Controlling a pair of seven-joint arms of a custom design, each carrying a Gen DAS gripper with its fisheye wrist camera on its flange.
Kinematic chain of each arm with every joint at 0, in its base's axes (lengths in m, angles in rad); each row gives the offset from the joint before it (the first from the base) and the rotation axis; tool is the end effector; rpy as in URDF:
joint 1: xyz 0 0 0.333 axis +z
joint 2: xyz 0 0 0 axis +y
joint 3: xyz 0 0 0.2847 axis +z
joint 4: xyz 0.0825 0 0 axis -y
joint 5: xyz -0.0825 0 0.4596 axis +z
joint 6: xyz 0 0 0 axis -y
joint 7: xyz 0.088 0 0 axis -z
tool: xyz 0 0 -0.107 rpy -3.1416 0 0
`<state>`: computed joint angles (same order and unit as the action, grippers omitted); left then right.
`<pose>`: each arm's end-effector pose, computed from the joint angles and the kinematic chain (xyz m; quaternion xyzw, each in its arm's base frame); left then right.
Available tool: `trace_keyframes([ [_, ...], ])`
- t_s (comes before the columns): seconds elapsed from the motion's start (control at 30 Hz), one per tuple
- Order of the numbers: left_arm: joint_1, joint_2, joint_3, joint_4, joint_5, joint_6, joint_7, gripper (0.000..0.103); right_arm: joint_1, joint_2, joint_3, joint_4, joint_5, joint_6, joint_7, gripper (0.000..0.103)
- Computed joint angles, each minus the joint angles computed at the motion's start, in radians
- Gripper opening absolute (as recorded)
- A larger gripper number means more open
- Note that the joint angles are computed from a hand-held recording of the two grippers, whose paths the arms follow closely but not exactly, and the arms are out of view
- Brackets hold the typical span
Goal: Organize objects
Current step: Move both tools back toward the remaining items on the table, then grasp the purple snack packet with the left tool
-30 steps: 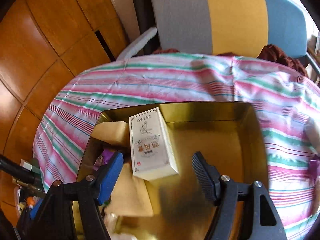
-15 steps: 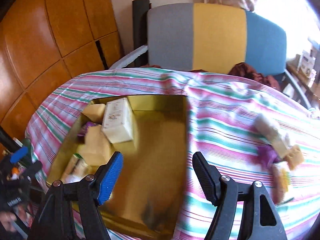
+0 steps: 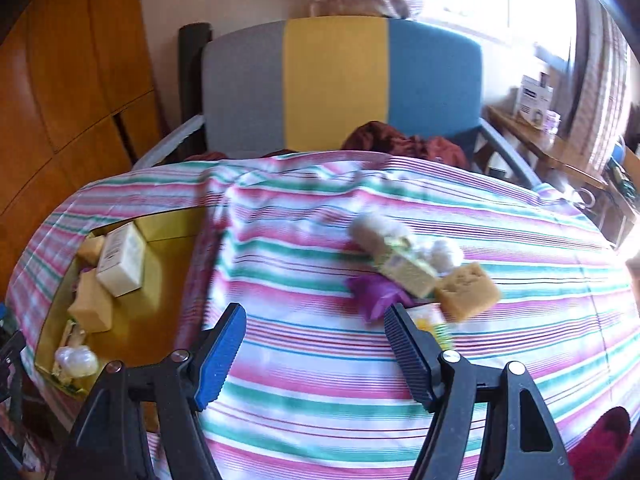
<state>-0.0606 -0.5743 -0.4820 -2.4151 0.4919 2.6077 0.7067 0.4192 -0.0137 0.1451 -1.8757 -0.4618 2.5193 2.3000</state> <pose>0.4426 -0.2933 0.5185 -0.6204 0.6505 -0.2791 0.3377 0.5699 0.3660 0.5339 -0.6972 0.6167 -0.2288 0.2851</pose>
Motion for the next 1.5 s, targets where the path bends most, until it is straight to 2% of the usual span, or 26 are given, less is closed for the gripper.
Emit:
trace_keyframes([
  [0.13, -0.008, 0.05, -0.005, 0.044, 0.011, 0.009, 0.026, 0.091, -0.031, -0.032, -0.019, -0.034, -0.076, -0.022, 0.066, 0.073],
  [0.3, -0.02, 0.128, -0.012, 0.113, 0.041, 0.013, 0.046, 0.091, -0.082, -0.069, -0.031, -0.103, -0.18, -0.034, 0.245, 0.073],
  [0.4, -0.038, 0.195, -0.007, 0.171, 0.061, 0.012, 0.055, 0.091, -0.108, -0.087, -0.042, -0.13, -0.124, -0.059, 0.329, 0.073],
  [0.5, -0.066, 0.266, 0.008, 0.232, 0.08, 0.025, 0.065, 0.091, -0.137, -0.136, -0.039, -0.178, -0.149, -0.05, 0.451, 0.073],
  [0.57, -0.09, 0.315, 0.021, 0.274, 0.092, 0.031, 0.071, 0.091, -0.148, -0.155, -0.044, -0.2, -0.109, -0.056, 0.477, 0.073],
  [0.7, -0.151, 0.433, 0.055, 0.386, 0.091, 0.025, 0.113, 0.091, -0.163, -0.176, -0.053, -0.232, -0.022, -0.04, 0.48, 0.073],
  [0.93, -0.266, 0.644, 0.119, 0.598, -0.024, -0.023, 0.236, 0.083, -0.171, -0.177, -0.054, -0.247, 0.056, -0.004, 0.446, 0.073],
  [1.17, -0.36, 0.864, 0.172, 0.851, -0.155, -0.104, 0.321, 0.078, -0.171, -0.182, -0.063, -0.264, 0.127, 0.037, 0.403, 0.073],
  [1.3, -0.431, 1.011, 0.222, 1.034, -0.161, -0.179, 0.356, 0.071, -0.168, -0.18, -0.071, -0.271, 0.185, 0.059, 0.368, 0.073],
  [1.5, -0.526, 1.221, 0.292, 1.315, -0.176, -0.257, 0.459, 0.073, -0.161, -0.169, -0.08, -0.269, 0.264, 0.077, 0.304, 0.073],
])
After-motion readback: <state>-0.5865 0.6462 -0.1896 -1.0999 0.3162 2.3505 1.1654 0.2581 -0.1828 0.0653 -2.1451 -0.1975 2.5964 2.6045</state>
